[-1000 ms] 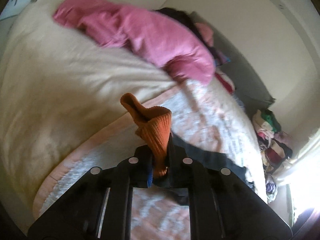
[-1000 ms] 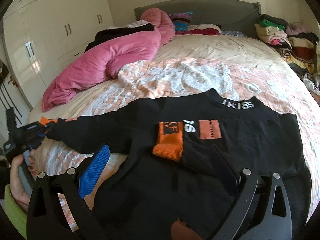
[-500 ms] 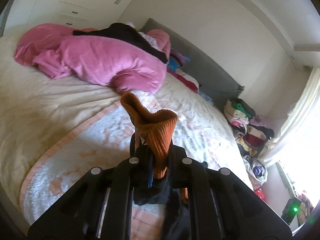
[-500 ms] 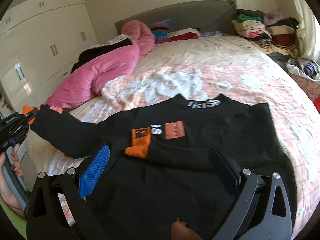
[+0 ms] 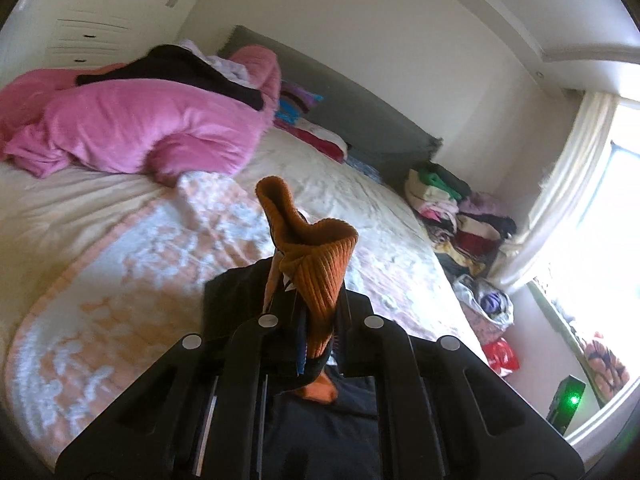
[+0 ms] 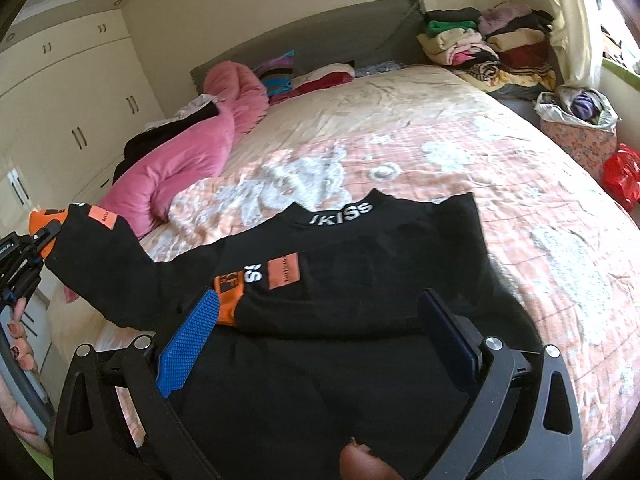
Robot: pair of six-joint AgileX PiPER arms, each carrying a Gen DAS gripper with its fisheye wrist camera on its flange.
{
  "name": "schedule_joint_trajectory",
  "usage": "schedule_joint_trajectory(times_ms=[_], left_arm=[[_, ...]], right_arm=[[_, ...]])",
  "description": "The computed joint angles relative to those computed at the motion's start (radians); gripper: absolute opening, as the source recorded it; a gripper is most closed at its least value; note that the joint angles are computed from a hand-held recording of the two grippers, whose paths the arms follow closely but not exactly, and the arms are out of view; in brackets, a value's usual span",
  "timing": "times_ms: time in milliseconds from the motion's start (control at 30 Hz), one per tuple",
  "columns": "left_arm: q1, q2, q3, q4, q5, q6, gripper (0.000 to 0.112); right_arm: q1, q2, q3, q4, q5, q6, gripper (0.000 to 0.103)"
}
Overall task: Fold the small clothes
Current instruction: 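Carry the held sleeve across the sweatshirt body toward the right tool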
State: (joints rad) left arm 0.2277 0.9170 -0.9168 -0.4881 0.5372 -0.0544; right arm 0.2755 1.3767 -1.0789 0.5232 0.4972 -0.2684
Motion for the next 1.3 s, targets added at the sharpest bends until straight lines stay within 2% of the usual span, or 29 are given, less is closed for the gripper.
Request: schedule_joint_trajectory(times_ms=[233,500,900,1133,1233,1300], left_arm=[[-0.252,0.070,-0.025,0.283,-0.081,-0.283,0.004],[-0.401,0.190,-0.041,0.344,-0.127,-0.346,0.004],[-0.492,0.419,-0.058,0.057,-0.172,-0.063,0.004],[-0.508,0.509,-0.065,-0.143,-0.109,0.178,0.008],[-0.521,0.540,-0.073,-0.188,-0.074,0.239,0.024],[-0.527,0.547,-0.073,-0.190,-0.062,0.251,0.043]], right_arm=[[-0.089,-0.005,0.019,0.051,0.011,-0.040,0.099],[-0.183,0.003,0.032,0.108,0.029,-0.079,0.099],[-0.303,0.008,0.063,0.135,0.041,-0.110,0.099],[-0.359,0.017,0.077,0.146,0.056,-0.128,0.099],[-0.368,0.021,0.081,0.149,0.066,-0.134,0.099],[-0.367,0.023,0.082,0.151,0.074,-0.139,0.099]])
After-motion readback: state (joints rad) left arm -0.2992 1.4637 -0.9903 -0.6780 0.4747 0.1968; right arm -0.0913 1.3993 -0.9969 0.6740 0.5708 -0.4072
